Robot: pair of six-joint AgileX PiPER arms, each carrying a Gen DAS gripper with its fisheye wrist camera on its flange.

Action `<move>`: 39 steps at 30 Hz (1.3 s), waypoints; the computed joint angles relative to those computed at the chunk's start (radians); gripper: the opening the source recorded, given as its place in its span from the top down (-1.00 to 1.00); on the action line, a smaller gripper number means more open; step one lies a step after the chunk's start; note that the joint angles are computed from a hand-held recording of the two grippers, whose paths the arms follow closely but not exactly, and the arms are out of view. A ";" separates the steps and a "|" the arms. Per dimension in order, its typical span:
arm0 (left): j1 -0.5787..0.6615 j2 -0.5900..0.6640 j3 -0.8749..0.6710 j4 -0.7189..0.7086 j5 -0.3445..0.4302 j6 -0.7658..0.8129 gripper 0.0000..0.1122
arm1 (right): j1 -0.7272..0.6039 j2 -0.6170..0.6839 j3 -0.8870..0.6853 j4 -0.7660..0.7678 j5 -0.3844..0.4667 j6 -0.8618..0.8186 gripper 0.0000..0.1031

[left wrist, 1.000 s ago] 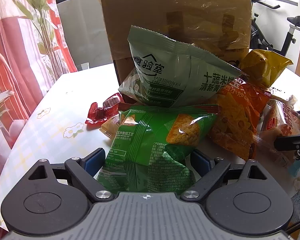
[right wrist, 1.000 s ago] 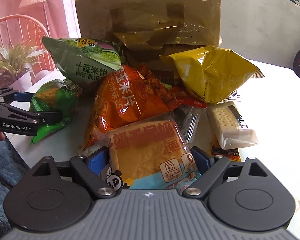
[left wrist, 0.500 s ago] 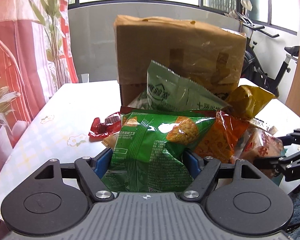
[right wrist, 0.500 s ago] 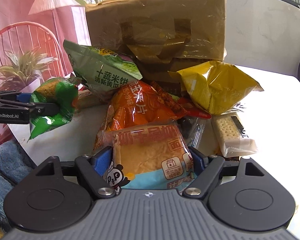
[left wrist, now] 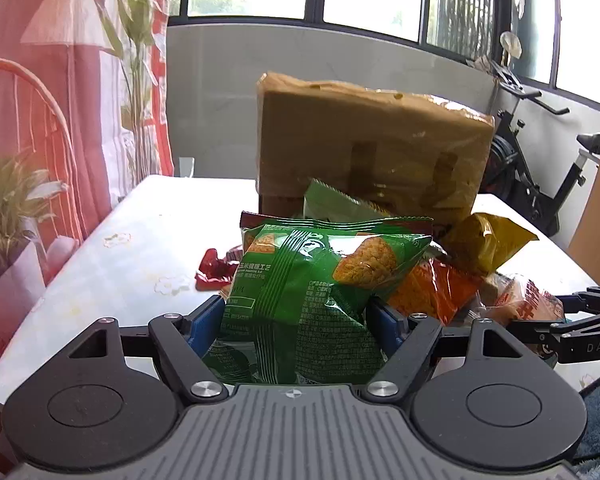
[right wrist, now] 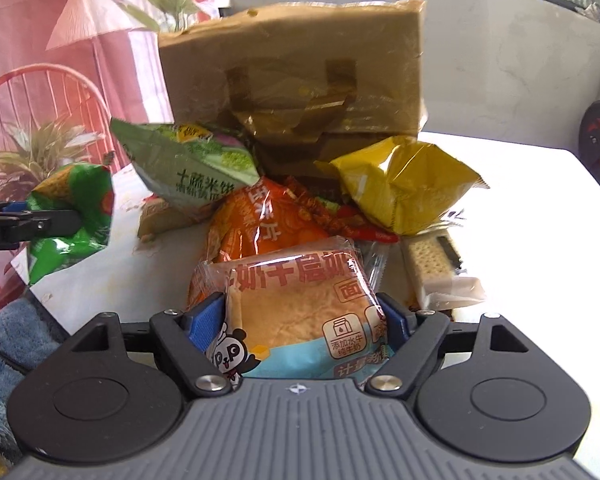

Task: Organize snacks
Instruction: 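Close the left tool on the green bag while the right tool grips the cake, then carry the green bag and cake over the box and release both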

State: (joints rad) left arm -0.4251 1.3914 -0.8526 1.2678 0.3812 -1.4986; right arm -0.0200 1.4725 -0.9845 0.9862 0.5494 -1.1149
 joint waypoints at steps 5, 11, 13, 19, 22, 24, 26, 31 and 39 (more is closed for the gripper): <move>0.019 -0.049 -0.007 0.070 0.008 -0.112 -0.42 | -0.017 -0.041 0.003 0.053 -0.020 -0.056 -0.57; 0.042 -0.048 -0.092 -0.008 0.022 -0.030 -0.42 | -0.037 -0.056 -0.064 0.093 -0.012 -0.079 -0.57; 0.055 -0.042 -0.128 -0.045 0.023 0.014 -0.42 | -0.039 -0.046 -0.106 0.089 -0.003 -0.063 -0.57; 0.090 0.017 -0.268 -0.169 0.011 0.172 -0.42 | -0.040 0.019 -0.270 0.072 0.022 0.002 -0.57; 0.110 0.063 -0.362 -0.279 -0.006 0.292 -0.42 | -0.031 0.070 -0.375 0.052 0.031 0.032 -0.57; 0.122 0.102 -0.434 -0.358 -0.011 0.383 -0.42 | -0.022 0.111 -0.444 0.043 0.021 0.034 -0.57; 0.125 0.145 -0.508 -0.403 0.000 0.450 -0.42 | -0.011 0.152 -0.513 0.035 0.010 0.048 -0.57; 0.143 0.258 -0.694 -0.583 0.005 0.653 -0.43 | 0.009 0.262 -0.702 0.014 0.010 0.097 -0.57; 0.160 0.499 -1.068 -0.833 0.107 0.949 -0.43 | 0.067 0.515 -1.123 -0.214 0.069 0.324 -0.57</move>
State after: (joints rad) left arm -0.2653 1.8905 -1.9209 0.4351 0.4880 -0.5494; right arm 0.0465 1.9870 -2.1072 0.7723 0.6180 -0.7907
